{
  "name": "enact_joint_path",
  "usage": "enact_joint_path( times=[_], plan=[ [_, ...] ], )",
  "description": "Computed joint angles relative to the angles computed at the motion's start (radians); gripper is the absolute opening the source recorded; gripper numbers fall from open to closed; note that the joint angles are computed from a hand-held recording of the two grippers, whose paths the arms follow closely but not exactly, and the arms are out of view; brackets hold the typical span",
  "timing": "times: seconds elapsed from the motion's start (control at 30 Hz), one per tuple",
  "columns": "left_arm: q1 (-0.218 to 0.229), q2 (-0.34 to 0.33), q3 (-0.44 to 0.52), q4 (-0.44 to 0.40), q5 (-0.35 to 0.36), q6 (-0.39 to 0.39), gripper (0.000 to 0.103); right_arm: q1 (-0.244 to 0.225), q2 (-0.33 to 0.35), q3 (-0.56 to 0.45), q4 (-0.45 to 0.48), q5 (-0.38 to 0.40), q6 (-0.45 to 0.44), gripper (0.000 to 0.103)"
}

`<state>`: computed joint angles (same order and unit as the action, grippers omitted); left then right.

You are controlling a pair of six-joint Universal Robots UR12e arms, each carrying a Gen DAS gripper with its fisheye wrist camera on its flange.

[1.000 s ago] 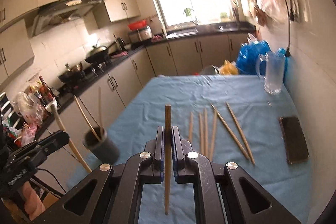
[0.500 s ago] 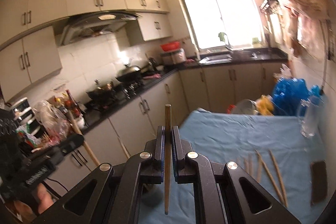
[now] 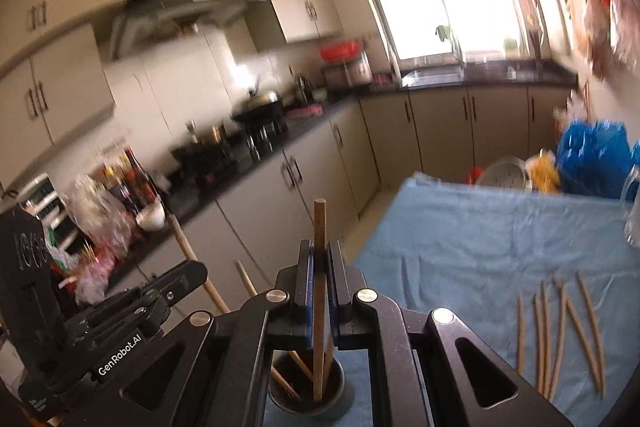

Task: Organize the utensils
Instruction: 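Drop the chopsticks into the black cup by opening both tools, then close the left tool on a chopstick while the right tool grasps another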

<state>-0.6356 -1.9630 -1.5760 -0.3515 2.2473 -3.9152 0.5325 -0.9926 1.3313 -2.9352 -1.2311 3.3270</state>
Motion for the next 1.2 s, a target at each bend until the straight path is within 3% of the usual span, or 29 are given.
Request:
enact_joint_path(
  times=[0.27,0.37,0.43,0.47,0.53,0.7,0.8,0.97,1.2],
  plan=[
    [-0.003,-0.014,0.003,-0.037,0.015,-0.023,0.007,-0.014,0.041,-0.028,0.097,0.013,0.021,0.007],
    [-0.010,-0.010,0.004,-0.052,0.027,-0.039,0.016,-0.017,0.044,-0.028,0.089,0.013,0.038,0.009],
    [-0.013,-0.005,-0.001,-0.052,0.036,-0.057,0.028,-0.021,0.044,-0.026,0.087,0.016,0.050,0.016],
    [-0.016,-0.004,-0.002,-0.050,0.047,-0.065,0.028,-0.022,0.042,-0.022,0.080,0.015,0.055,0.025],
    [-0.024,-0.001,-0.003,-0.049,0.069,-0.074,0.029,-0.027,0.036,-0.011,0.059,0.011,0.063,0.034],
    [-0.050,-0.001,0.004,-0.017,0.096,-0.066,0.029,-0.045,0.011,0.028,0.019,0.018,0.084,0.036],
    [-0.073,-0.016,0.025,0.017,0.101,-0.031,0.035,-0.063,-0.014,0.075,-0.016,0.007,0.097,0.043],
    [-0.093,-0.057,0.079,0.024,0.020,0.021,0.041,-0.111,-0.064,0.176,-0.038,-0.026,0.116,0.045],
    [-0.089,-0.160,0.197,-0.124,-0.181,0.032,0.041,-0.194,-0.131,0.325,0.022,-0.135,0.130,0.045]
  ],
)
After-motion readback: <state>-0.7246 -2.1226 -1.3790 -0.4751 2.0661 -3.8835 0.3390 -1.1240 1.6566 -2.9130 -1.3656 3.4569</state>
